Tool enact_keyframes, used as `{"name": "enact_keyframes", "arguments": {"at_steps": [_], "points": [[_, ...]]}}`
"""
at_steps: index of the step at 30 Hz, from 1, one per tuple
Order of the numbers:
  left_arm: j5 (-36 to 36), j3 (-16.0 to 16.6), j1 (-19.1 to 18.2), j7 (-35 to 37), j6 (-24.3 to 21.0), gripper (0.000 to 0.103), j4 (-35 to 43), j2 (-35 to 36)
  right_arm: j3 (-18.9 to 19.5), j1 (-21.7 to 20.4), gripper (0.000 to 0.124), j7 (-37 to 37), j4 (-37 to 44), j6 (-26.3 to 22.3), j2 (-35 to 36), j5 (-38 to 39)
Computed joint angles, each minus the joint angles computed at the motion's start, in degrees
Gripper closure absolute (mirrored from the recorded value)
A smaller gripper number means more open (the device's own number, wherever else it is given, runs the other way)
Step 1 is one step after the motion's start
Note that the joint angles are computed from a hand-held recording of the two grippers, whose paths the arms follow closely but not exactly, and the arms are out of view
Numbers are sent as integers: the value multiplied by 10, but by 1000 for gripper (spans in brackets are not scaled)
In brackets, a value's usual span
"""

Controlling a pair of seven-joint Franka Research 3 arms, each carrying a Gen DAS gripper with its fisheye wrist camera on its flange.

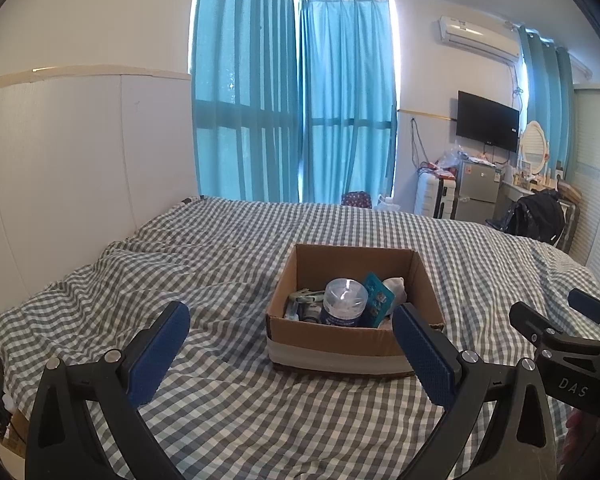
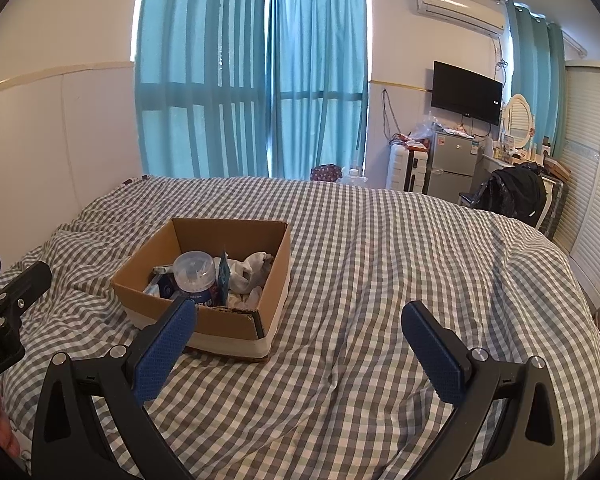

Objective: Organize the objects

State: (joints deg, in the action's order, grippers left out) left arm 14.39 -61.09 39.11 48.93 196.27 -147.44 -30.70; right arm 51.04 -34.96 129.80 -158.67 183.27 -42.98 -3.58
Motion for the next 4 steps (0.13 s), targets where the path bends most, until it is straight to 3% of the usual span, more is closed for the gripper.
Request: {"name": "enact_keyframes", "arguments": {"at_steps": [4], "points": [[0,5,-5,8,4,0,0,6,-2,1,21,-1,1,0,1,-2]]}}
